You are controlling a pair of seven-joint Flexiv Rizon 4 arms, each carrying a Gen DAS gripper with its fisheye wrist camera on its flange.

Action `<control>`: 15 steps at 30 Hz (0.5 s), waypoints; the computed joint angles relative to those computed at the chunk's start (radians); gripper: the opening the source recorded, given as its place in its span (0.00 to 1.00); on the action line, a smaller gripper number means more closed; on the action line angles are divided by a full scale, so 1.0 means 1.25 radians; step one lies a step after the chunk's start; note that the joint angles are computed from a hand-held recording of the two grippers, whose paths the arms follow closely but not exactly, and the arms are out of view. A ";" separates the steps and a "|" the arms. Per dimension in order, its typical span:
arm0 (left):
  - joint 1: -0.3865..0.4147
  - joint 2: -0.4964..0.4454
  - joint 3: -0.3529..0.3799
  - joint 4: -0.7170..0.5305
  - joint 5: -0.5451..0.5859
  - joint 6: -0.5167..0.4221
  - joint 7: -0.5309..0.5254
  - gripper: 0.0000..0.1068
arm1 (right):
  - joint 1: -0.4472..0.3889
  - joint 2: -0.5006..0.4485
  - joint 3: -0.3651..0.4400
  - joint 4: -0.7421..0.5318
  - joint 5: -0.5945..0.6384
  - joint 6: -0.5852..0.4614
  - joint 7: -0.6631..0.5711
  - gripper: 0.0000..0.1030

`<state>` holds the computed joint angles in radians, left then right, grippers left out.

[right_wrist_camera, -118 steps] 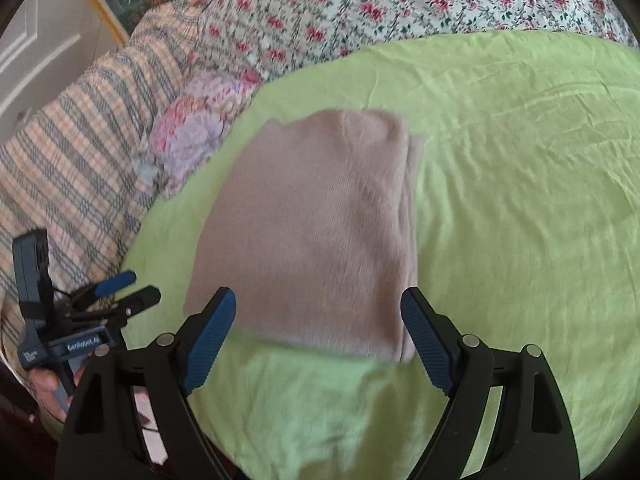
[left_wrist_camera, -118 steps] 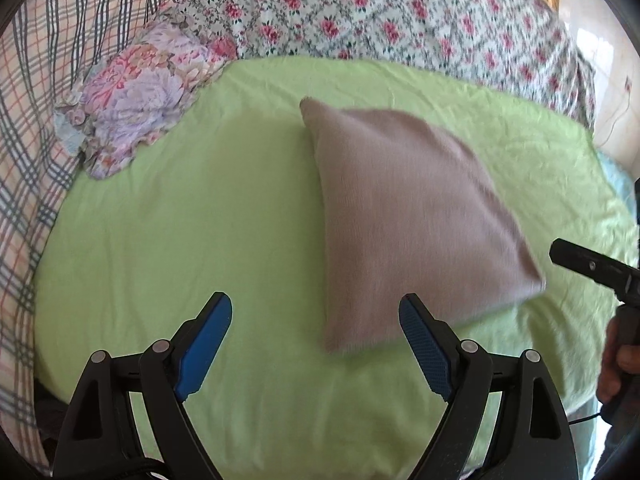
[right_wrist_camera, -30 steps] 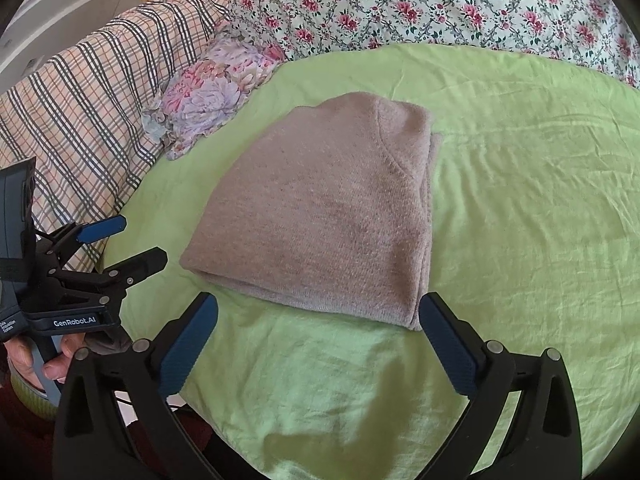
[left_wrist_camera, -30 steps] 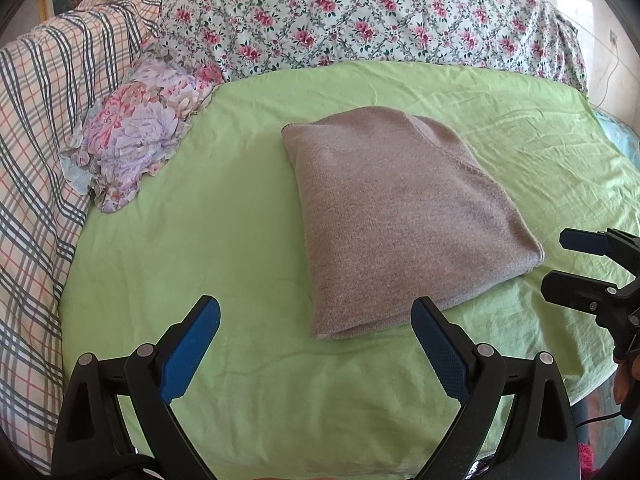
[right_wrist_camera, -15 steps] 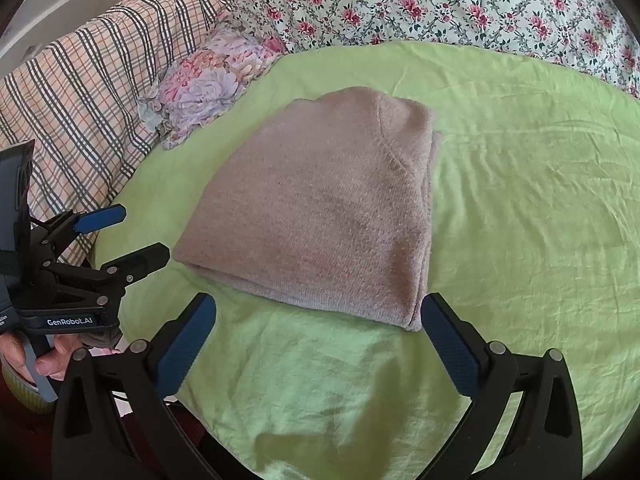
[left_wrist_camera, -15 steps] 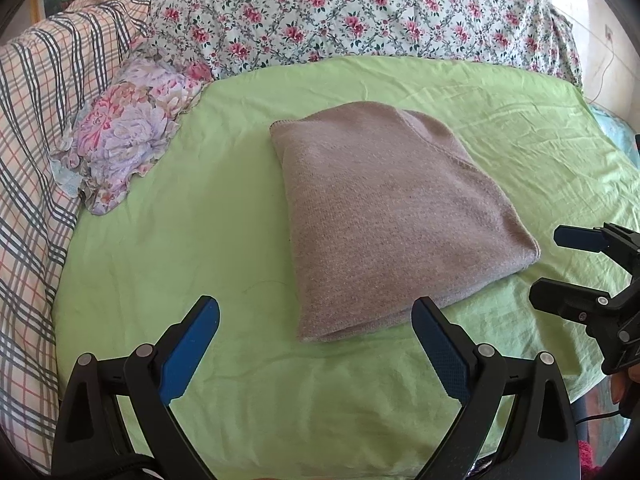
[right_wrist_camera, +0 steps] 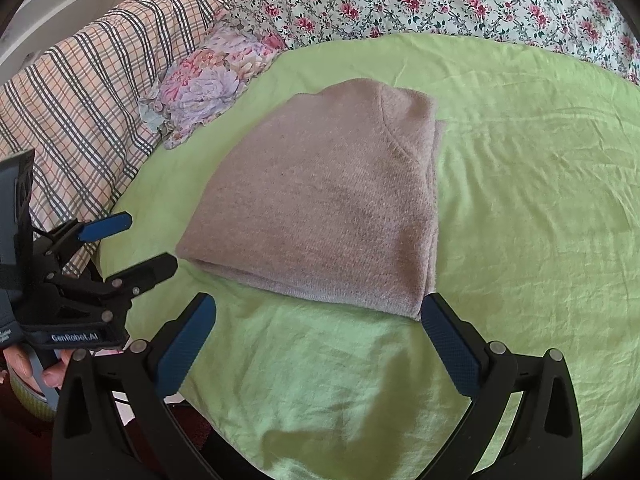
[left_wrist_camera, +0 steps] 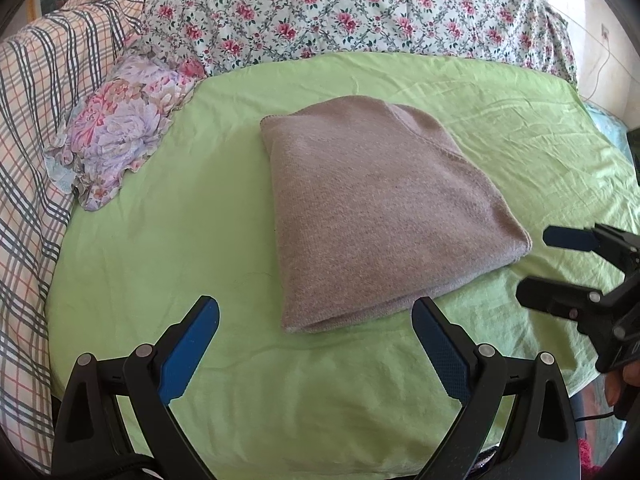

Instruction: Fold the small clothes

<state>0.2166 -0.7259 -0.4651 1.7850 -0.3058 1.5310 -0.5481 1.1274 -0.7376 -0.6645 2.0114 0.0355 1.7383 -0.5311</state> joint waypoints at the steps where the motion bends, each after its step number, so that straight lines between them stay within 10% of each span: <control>1: 0.001 0.000 -0.001 0.001 0.001 0.001 0.001 0.91 | -0.003 0.001 0.002 -0.002 0.000 0.001 -0.001 0.99; 15: -0.035 -0.016 0.036 -0.046 -0.010 -0.022 -0.008 0.92 | -0.067 0.006 0.035 -0.033 -0.032 -0.015 -0.018 0.99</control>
